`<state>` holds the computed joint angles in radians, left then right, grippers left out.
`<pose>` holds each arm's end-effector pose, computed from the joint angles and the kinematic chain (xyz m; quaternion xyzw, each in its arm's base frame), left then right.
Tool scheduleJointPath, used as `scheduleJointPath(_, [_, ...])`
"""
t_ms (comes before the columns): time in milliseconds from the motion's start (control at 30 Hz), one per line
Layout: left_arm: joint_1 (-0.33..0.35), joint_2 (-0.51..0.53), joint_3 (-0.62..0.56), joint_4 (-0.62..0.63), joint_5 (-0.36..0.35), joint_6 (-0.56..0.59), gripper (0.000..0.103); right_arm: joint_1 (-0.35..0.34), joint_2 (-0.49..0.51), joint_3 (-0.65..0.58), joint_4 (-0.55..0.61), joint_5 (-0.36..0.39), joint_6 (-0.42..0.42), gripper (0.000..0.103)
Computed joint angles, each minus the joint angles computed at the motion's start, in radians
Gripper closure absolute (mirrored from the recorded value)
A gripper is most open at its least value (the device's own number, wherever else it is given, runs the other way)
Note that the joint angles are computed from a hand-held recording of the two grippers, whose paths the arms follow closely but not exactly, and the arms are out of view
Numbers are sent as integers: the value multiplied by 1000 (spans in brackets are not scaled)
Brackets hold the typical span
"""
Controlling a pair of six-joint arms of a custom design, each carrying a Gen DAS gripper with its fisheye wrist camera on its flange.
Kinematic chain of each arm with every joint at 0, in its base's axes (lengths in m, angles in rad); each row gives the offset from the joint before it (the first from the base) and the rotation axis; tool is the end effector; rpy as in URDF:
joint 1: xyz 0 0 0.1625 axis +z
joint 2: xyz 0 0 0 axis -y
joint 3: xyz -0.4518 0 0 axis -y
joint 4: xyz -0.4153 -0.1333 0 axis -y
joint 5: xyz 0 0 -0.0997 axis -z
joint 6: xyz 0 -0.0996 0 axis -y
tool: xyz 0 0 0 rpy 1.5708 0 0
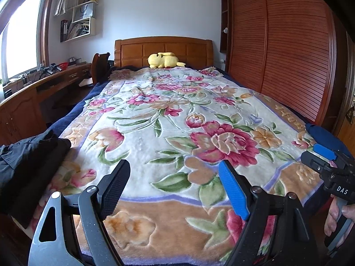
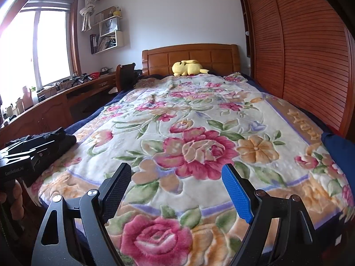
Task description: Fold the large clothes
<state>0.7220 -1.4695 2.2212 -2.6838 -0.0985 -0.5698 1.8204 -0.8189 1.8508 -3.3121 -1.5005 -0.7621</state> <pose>-0.1810 -0.4691 0.3545 -0.0181 0.7387 -0.5312 0.4145 0.2995 -0.6069 0.1256 0.4648 -0.8139 0.3441 0.0561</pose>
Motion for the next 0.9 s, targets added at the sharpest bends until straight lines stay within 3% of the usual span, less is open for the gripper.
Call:
scheduleJointPath(567, [-41,-23,8,100,23,-63,21,5,7,-2,-16,-3,11,18])
scheduleJointPath(800, [-50,-50,3,232,32,-166,21,4,5,-1,-16,2,6,18])
scheduleJointPath(900, [-49,-44,5,205,31,-144,21,4,3,-1,-13,6,9,18])
